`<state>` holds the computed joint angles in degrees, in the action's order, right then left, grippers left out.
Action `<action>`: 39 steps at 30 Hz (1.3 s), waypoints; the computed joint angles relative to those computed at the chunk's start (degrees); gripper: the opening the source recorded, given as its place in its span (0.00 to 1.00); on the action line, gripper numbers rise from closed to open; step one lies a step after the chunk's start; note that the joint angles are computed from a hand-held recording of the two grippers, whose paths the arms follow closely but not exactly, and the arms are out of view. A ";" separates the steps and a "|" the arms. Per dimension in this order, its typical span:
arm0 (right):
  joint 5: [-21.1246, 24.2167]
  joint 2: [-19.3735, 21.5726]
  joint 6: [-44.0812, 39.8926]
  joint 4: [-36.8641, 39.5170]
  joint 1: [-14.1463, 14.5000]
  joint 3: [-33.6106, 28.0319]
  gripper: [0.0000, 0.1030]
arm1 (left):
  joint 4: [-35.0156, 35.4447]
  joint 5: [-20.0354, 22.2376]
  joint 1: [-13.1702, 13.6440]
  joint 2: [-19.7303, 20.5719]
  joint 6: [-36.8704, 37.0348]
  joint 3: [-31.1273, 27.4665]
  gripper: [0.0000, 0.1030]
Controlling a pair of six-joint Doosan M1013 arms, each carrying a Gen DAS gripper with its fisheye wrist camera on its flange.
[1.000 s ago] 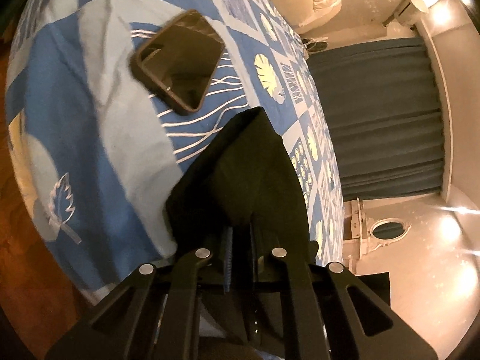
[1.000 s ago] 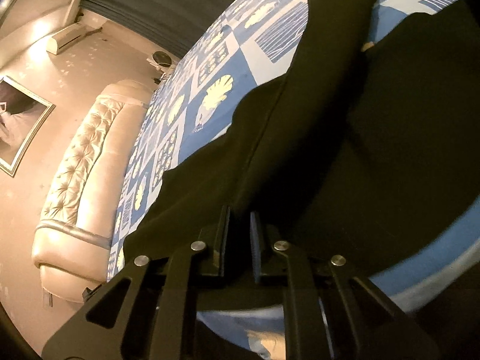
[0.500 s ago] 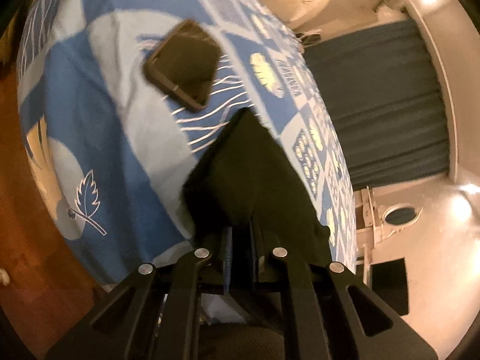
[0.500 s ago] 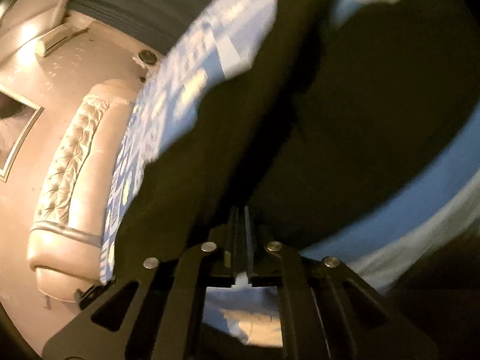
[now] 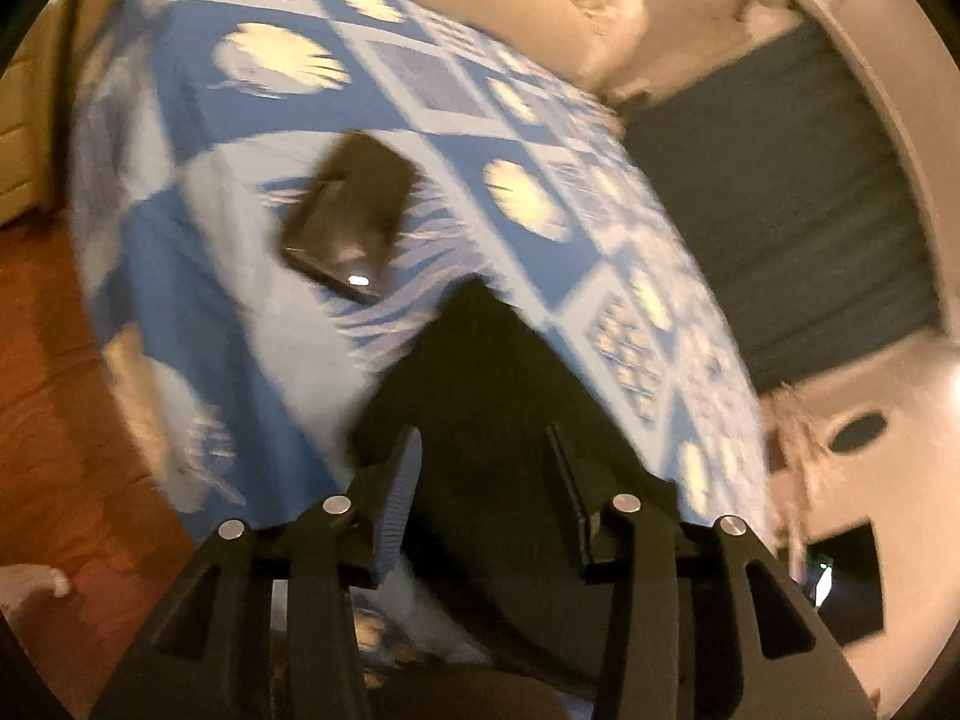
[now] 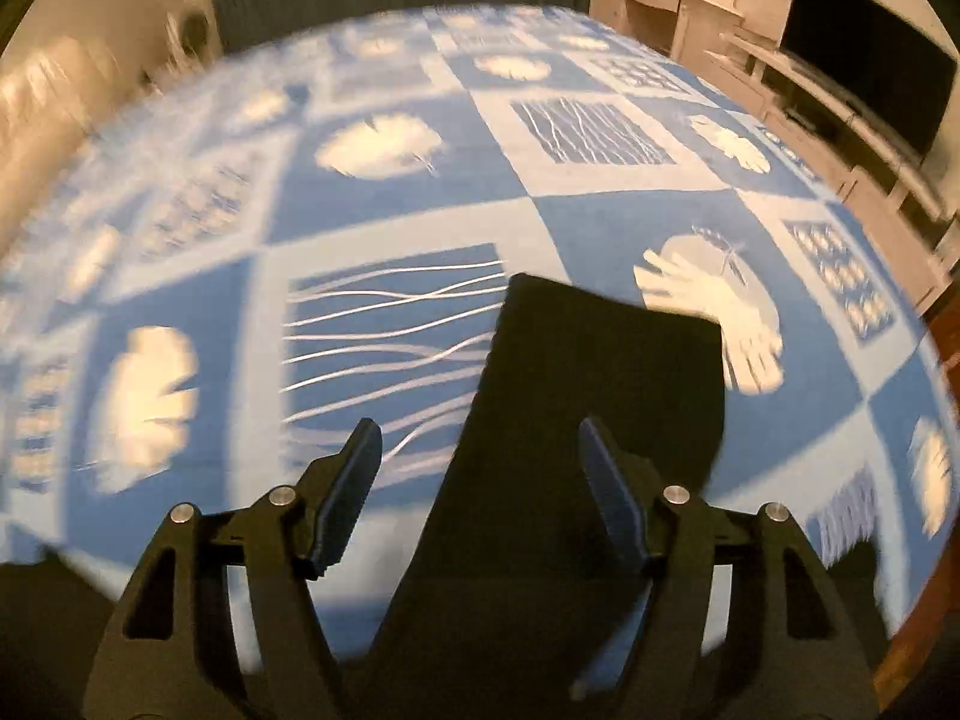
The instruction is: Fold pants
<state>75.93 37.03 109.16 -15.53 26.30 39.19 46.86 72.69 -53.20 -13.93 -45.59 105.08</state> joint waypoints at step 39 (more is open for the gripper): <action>-27.61 -33.79 -13.31 55.31 -24.82 55.22 0.08 | -33.99 -46.10 3.12 25.60 42.14 -21.07 0.52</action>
